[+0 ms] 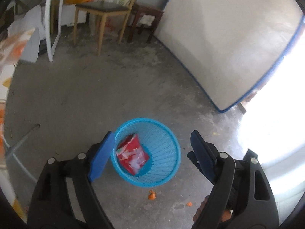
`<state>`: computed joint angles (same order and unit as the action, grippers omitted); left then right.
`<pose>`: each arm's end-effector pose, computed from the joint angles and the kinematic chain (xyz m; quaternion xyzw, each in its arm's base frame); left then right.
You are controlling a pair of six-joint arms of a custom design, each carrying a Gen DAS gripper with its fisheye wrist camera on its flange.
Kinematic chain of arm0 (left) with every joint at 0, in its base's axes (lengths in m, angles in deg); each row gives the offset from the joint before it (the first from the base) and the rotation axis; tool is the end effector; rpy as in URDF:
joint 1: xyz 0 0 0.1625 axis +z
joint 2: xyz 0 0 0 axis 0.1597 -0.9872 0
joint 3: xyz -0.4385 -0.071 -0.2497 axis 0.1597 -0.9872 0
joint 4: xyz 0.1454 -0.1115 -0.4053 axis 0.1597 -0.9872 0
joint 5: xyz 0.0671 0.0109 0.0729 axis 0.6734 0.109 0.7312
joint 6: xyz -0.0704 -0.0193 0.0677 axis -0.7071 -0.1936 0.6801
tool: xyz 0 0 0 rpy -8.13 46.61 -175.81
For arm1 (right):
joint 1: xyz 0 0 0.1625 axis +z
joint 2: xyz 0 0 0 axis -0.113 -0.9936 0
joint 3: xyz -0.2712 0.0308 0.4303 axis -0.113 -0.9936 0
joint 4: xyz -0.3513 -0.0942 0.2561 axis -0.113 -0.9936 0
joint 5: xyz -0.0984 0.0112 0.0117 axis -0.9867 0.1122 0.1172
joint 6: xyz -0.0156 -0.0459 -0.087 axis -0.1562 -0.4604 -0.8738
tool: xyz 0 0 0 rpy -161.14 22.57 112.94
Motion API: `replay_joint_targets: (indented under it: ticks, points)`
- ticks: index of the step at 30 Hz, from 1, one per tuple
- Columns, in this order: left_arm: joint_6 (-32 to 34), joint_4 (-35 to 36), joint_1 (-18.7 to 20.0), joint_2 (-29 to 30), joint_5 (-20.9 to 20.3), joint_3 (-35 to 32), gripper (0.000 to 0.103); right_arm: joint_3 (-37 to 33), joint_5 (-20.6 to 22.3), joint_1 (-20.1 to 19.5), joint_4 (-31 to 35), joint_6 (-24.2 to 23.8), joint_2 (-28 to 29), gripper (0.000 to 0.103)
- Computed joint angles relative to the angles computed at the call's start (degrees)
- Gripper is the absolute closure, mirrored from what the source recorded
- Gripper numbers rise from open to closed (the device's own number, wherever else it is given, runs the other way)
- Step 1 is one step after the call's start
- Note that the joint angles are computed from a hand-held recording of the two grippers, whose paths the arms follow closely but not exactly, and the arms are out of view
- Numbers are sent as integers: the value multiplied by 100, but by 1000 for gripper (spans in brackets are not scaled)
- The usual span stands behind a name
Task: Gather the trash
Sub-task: 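Grasp the clear ziplock bag with red print with the right tool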
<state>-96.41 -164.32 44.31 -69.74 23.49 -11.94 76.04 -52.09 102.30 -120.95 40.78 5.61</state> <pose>-0.3869 -0.8256 0.2590 0.1817 0.9405 -0.2412 0.1560 0.1689 -0.7378 0.2749 -0.1666 -0.8888 0.4124 0.1103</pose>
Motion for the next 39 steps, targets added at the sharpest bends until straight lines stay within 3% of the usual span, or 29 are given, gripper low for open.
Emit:
replay_joint_targets:
  ticks: [2,7,13,16,21,23,26,29,31,33,36,39]
  points:
    - [203,-106,-124,-270,-149,283,24,219,-12,57,-217,-75,-129,56]
    - [633,-271,-437,-1033,-497,1055,19,998,-260,479,-752,-216,-561,34]
    - [-278,986,-534,-1741,-828,1462,19,1631,-933,1088,-974,-107,-819,20]
    - [-360,1148,-558,-2118,-870,1805,19,1543,-1628,1471,-597,-183,-765,15]
    - [-152,1479,-531,-2741,-1147,2180,14,837,-2807,2121,-349,-1141,-292,8]
    - [-81,1436,-572,-3061,-913,2409,12,393,-3257,2379,-375,-1648,17,7]
    - [-54,1123,-622,-3542,-404,2787,9,-135,-3417,2633,-370,-2257,344,7]
    - [-67,871,-682,-3920,180,3076,9,-602,-3291,2835,-375,-2710,632,7]
    - [-5,669,-684,-4222,566,3287,9,-830,-2886,2926,-535,-3003,779,7]
    - [-112,561,-681,-4478,943,3454,9,-956,-2369,2980,-628,-3193,839,7]
    - [-218,466,-581,-4806,1065,3608,9,-1143,-1403,3084,-617,-3339,910,7]
    - [-220,199,-429,-4951,1178,3654,9,-1463,-227,3117,241,-3099,968,7]
